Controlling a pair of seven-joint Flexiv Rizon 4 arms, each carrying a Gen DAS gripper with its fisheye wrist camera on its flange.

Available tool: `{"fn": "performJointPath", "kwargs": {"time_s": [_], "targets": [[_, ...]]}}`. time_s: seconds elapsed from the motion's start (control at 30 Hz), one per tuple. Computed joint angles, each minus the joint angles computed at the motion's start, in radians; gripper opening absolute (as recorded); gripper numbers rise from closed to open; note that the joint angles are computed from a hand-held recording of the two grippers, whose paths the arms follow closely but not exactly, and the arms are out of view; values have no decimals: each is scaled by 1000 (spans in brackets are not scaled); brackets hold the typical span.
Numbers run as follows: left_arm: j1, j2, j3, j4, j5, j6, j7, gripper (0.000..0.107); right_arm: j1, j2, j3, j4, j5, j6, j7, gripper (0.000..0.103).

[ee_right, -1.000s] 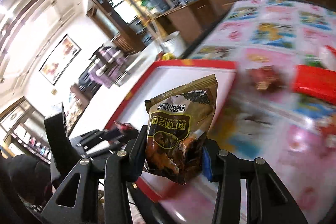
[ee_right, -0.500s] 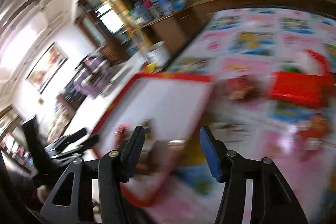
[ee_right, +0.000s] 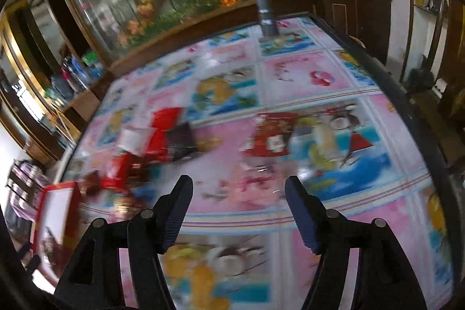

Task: Organize snacks
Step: 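Return both grippers to the table and grasp the pink candy packet with the right gripper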

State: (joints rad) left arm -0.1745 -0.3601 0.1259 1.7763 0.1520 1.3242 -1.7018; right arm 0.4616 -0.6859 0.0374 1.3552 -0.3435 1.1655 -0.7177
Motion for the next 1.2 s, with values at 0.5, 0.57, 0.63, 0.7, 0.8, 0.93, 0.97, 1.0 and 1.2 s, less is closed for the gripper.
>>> {"fn": "performJointPath", "kwargs": {"time_s": [0.5, 0.57, 0.63, 0.7, 0.8, 0.93, 0.97, 1.0, 1.2], "targets": [[-47, -170, -31, -303, 19, -256, 37, 71, -218, -116, 353, -163, 442, 29, -475, 68], [-43, -204, -46, -349, 7, -269, 61, 71, -215, -131, 360, -193, 469, -10, -511, 68], [-37, -240, -66, -397, -12, -288, 103, 71, -193, -134, 345, -214, 473, -39, -549, 68], [-30, -272, -89, -438, -35, -304, 163, 71, -125, -118, 254, -200, 402, -31, -561, 68], [-28, -311, -104, -490, -58, -340, 246, 71, -104, -123, 249, -219, 373, -61, -620, 68], [-9, -354, -139, -547, -121, -408, 360, 71, -31, -141, 159, -250, 293, -109, -608, 68], [-11, -364, -139, -561, -130, -416, 376, 71, -12, -149, 131, -256, 267, -117, -589, 68], [-14, -376, -140, -575, -136, -420, 392, 71, -9, -157, 129, -266, 258, -127, -583, 66], [-19, -437, -157, -650, -192, -455, 469, 71, 29, -167, 80, -249, 174, -149, -583, 42]]}}
